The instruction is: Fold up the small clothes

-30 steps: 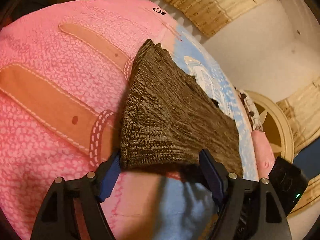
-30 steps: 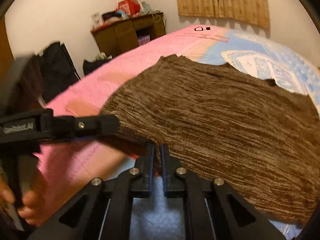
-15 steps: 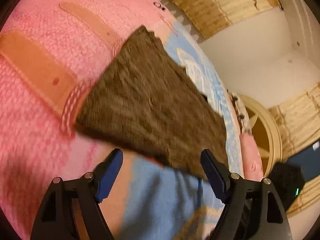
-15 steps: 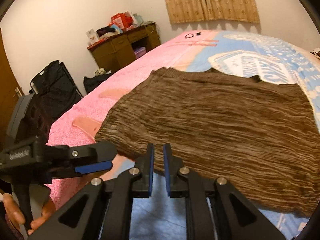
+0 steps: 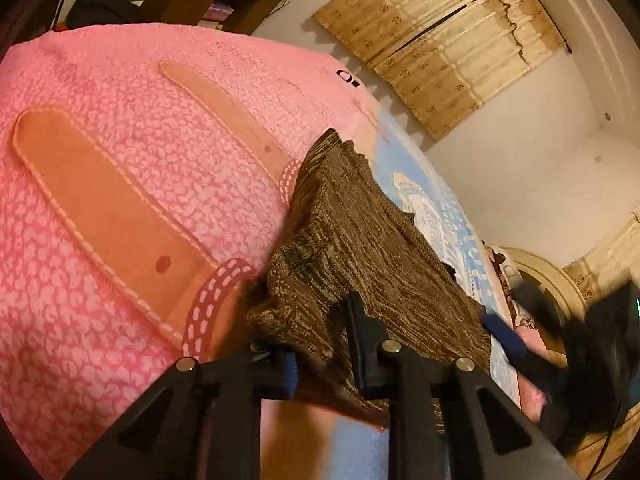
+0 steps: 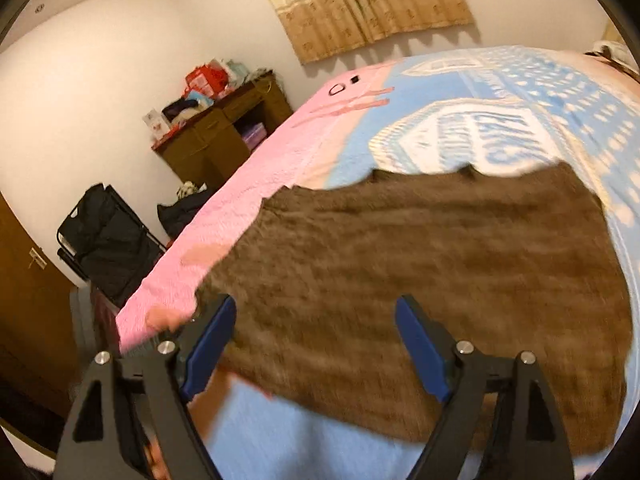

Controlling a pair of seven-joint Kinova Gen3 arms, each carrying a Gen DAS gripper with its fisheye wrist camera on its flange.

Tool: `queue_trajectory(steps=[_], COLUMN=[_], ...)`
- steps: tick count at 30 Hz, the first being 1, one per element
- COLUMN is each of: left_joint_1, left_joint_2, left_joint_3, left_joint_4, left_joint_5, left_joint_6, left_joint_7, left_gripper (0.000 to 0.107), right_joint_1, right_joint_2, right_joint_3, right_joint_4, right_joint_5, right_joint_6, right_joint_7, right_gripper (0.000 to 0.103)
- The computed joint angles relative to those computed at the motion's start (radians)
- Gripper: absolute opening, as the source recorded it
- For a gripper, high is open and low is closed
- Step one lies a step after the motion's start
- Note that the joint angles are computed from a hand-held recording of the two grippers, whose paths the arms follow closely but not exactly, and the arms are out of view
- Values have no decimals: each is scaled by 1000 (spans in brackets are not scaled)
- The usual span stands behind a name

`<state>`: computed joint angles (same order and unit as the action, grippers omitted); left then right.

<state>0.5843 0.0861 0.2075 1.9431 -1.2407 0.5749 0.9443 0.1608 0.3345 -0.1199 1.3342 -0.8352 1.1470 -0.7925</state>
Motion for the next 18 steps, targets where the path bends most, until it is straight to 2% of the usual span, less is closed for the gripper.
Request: queue_trajectory(steps=[4, 6, 9, 11, 14, 16, 17, 18], left_joint_1=[-9, 18, 17, 26, 22, 14, 11, 10], left_joint_2=[10, 11, 13, 14, 8, 9, 14, 14], left_joint_3=[14, -9, -4, 1, 4, 6, 6, 5], left_joint_4=[-9, -3, 8, 17, 28, 19, 9, 6], left_joint_5=[33, 4, -28, -53, -61, -35, -25, -16], left_joint_6=[29, 32, 35, 48, 42, 39, 38, 36], left_joint_7=[-32, 9, 43, 75, 92, 57, 41, 27], left_gripper=[21, 21, 21, 21, 21, 21, 21, 21], right_joint_1=[-143, -236, -375, -440, -454, -482, -487, -497], right_joint_2=[124, 168, 229, 246, 283, 265, 260, 257], right_joint_3=[-33, -17, 25, 37, -24, -17, -17, -12], right_joint_4=[-185, -278, -391, -410, -441, -401, -389, -383], right_joint_5=[100, 182, 304, 385, 481, 545, 563, 584], right_joint_6=[31, 55, 56, 23, 21, -37, -54, -64], right_joint_7=[-153, -220, -301, -343, -375, -402, -415, -430], right_gripper=[84, 83, 83, 83, 83, 81, 77, 67])
